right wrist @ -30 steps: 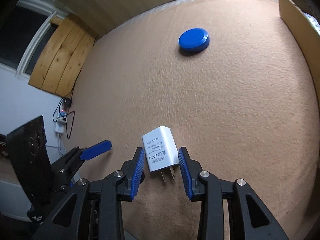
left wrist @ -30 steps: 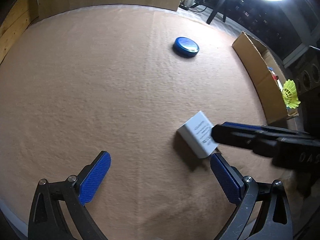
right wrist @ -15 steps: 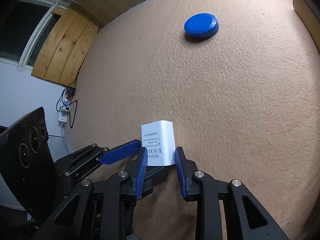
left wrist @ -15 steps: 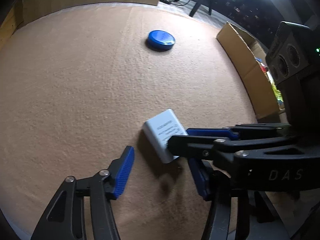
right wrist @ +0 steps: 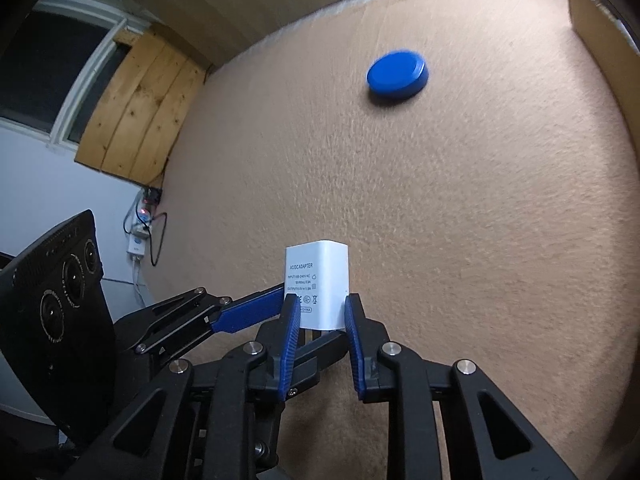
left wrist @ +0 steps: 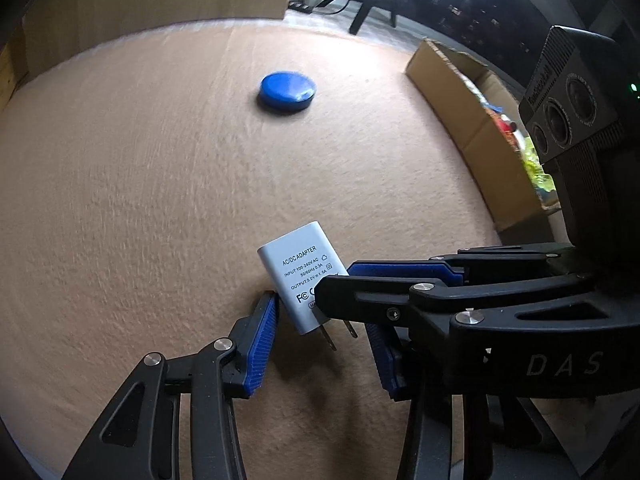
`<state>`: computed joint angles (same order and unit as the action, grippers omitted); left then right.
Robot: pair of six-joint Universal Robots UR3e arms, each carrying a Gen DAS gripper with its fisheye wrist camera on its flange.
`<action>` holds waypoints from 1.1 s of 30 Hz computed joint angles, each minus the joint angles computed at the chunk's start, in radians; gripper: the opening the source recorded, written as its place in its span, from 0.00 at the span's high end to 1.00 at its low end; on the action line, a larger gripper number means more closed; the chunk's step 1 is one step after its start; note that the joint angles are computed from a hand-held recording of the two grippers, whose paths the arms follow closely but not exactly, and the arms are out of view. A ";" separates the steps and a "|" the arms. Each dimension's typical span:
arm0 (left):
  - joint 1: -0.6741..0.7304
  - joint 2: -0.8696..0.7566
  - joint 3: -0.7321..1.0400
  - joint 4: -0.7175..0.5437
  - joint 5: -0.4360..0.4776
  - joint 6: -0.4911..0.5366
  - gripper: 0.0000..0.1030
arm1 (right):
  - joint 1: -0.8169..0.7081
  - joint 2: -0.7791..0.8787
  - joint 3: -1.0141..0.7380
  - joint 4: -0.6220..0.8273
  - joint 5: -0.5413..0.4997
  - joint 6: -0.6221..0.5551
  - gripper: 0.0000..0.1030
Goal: Organize objects
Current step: 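Carry the white charger into the box and open the right tool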
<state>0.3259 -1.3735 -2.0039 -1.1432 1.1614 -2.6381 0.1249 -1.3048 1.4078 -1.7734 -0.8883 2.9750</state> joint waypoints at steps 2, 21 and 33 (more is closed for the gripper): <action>-0.013 -0.002 0.028 -0.016 -0.009 -0.007 0.54 | -0.019 -0.025 0.005 0.007 0.005 -0.005 0.80; -0.513 -0.389 0.700 -0.009 0.017 -0.235 0.54 | -0.447 -0.245 -0.157 0.291 0.039 -0.185 0.80; -0.743 -0.776 1.235 -0.118 0.057 -0.353 0.54 | -0.676 -0.231 -0.191 0.392 0.033 -0.322 0.80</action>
<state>-0.4174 -2.1495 -0.7686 -1.2616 1.2180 -2.9916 -0.5512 -1.5362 1.2168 -1.3816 -0.8553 2.6528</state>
